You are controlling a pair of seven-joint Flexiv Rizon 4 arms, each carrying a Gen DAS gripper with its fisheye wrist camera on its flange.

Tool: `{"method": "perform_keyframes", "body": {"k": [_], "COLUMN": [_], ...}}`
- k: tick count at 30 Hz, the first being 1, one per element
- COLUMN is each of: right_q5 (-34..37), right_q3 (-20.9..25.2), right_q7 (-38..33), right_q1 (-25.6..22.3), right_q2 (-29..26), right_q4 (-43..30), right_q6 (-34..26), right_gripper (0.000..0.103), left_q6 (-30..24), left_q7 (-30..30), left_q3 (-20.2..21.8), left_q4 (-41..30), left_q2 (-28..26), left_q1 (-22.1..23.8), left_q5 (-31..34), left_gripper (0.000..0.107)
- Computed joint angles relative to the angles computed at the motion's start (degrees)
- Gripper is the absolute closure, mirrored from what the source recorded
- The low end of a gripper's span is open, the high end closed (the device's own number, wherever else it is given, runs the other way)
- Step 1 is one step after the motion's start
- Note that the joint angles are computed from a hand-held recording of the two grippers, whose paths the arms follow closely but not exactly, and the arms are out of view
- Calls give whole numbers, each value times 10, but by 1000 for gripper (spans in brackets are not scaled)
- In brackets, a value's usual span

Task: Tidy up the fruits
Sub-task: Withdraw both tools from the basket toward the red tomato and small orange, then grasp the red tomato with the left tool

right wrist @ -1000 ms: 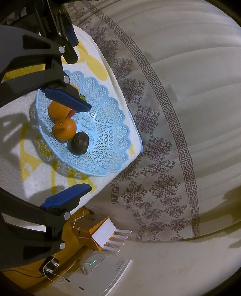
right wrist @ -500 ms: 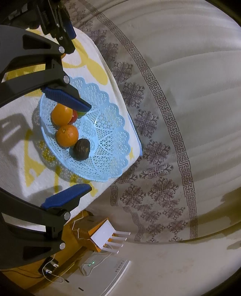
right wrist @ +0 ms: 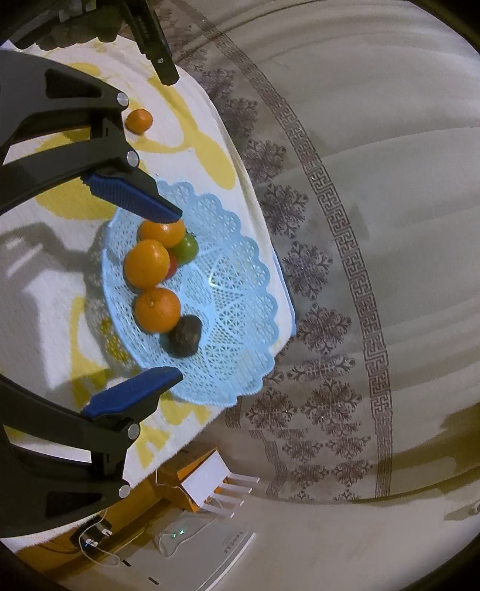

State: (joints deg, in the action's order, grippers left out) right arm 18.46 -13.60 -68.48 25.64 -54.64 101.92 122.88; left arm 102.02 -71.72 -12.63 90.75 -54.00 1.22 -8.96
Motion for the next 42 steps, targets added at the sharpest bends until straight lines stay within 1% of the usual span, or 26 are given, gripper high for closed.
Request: {"method": "perform_keyframes", "body": {"k": [5,9,13,14,17,19,23,25,27,28,30,32,39,41,42], "right_q5": [-1,0,-1,-2,-1,4,6,14,19,22,26,27,16,1,-16], "right_q3": [-5,-9,-10,-10,-15,-22,-24,-35,-44,-49,-57,-63,-78,-72,-60], "right_q7": [-7,-10,-11,-11,-11,-12,-11,-14,-15,-17,-19,-21,-26,-25,-24], "right_q1": [14,24,30,32,39,46,52,66,76,82,92,100,122,120,110], "right_q2": [-2,-3,-3,-3,-5,-6,-4,-7,-9,-10,-12,-13,-19,-20,-19], "right_q4": [0,2,2,2,3,3,5,5,3,2,1,-1,-23,-34,-42], "right_q6": [-8,-11,-17,-18,-21,-23,-23,-26,-29,-31,-32,-35,-56,-66,-73], "right_gripper": [22,22,22,22,22,22,22,22,22,22,22,22,22,22,22], "left_q6": [-27,-38,-53,-57,-66,-72,-87,-93,-91,-87,-78,-71,-19,-7,-2], "left_q7": [3,10,18,19,24,26,23,26,28,28,31,37,30,22,19], "left_q3": [-4,-9,-13,-12,-9,-8,5,2,1,2,0,-15,-38,-45,-47], "left_q4": [7,16,21,21,22,20,12,10,8,8,11,17,45,50,52], "left_q2": [-3,-8,-13,-15,-19,-23,-29,-31,-33,-33,-33,-32,-22,-20,-19], "left_q1": [14,20,24,23,20,20,9,10,10,9,12,25,56,66,71], "left_q5": [-3,-5,-8,-10,-15,-19,-31,-33,-35,-35,-32,-28,-13,-8,-5], "left_gripper": [18,19,32,33,42,49,60,68,73,77,83,83,83,83,83]}}
